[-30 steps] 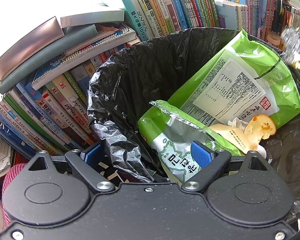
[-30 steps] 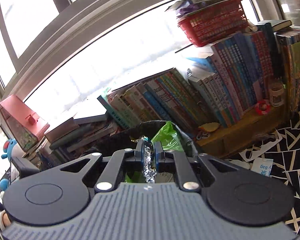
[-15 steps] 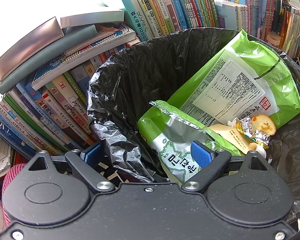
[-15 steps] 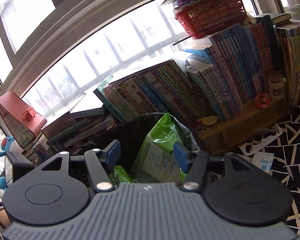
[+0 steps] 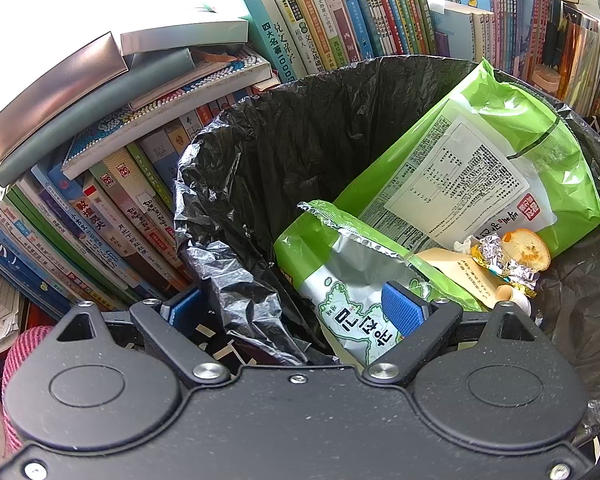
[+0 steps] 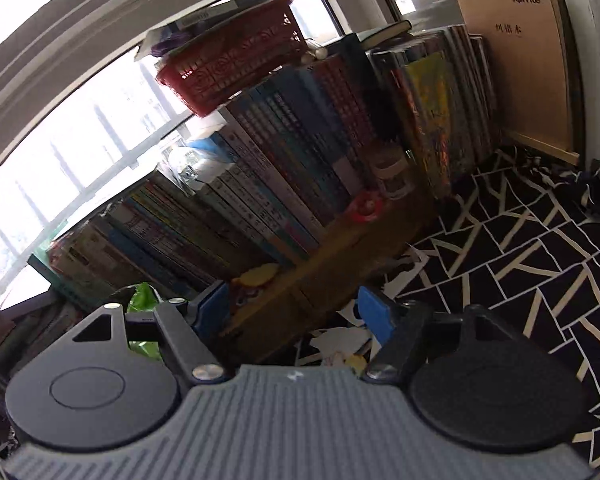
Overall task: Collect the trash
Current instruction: 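Carry the foil wrapper into the black bag and open the right gripper, then lower the right gripper to the cloth and grasp the brown paper scrap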
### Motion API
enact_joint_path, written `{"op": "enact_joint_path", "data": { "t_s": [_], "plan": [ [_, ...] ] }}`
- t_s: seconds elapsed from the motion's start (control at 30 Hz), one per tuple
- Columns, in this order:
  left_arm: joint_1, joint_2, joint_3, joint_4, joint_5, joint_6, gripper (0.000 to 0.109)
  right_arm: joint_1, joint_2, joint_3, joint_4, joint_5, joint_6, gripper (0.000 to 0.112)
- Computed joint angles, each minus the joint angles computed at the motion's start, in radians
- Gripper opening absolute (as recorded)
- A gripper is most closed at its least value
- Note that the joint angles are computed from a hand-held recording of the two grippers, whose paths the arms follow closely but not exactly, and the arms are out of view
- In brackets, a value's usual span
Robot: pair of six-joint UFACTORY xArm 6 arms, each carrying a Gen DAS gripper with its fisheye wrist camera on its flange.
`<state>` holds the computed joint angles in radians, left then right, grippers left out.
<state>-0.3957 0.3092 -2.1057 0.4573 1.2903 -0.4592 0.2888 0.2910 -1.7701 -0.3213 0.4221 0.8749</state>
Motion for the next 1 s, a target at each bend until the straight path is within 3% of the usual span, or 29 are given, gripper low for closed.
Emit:
{"op": "enact_joint_path", "data": {
  "t_s": [0.1,0.17,0.23,0.3,0.4,0.5,0.63,0.83,1.0],
  "plan": [
    [0.001,0.001,-0.003,-0.006,0.001,0.004,0.092,0.004,0.028,-0.030,0.013,0.062,-0.064,0.083],
    [0.003,0.003,-0.007,-0.014,0.004,0.010,0.092,0.000,0.034,-0.012,0.038,0.065,-0.211,0.086],
    [0.005,0.001,-0.003,-0.018,0.001,0.011,0.092,-0.002,0.057,-0.038,0.019,0.172,-0.307,0.087],
    [0.008,-0.006,0.008,-0.023,-0.005,0.012,0.092,-0.008,0.096,-0.093,0.088,0.311,-0.401,0.087],
    [0.008,-0.006,0.010,-0.023,-0.010,0.012,0.092,0.001,0.117,-0.103,0.101,0.397,-0.416,0.087],
    [0.008,-0.013,0.021,-0.022,-0.018,0.011,0.092,0.009,0.148,-0.136,0.228,0.468,-0.487,0.087],
    [0.009,-0.017,0.029,-0.023,-0.023,0.011,0.092,0.038,0.158,-0.103,0.276,0.472,-0.535,0.087],
    [0.009,-0.021,0.034,-0.022,-0.026,0.016,0.092,0.083,0.126,0.015,0.241,0.350,-0.565,0.081],
    [0.005,-0.021,0.038,-0.005,-0.029,0.010,0.092,0.103,0.155,0.019,0.158,0.294,-0.510,0.071]
  ]
}}
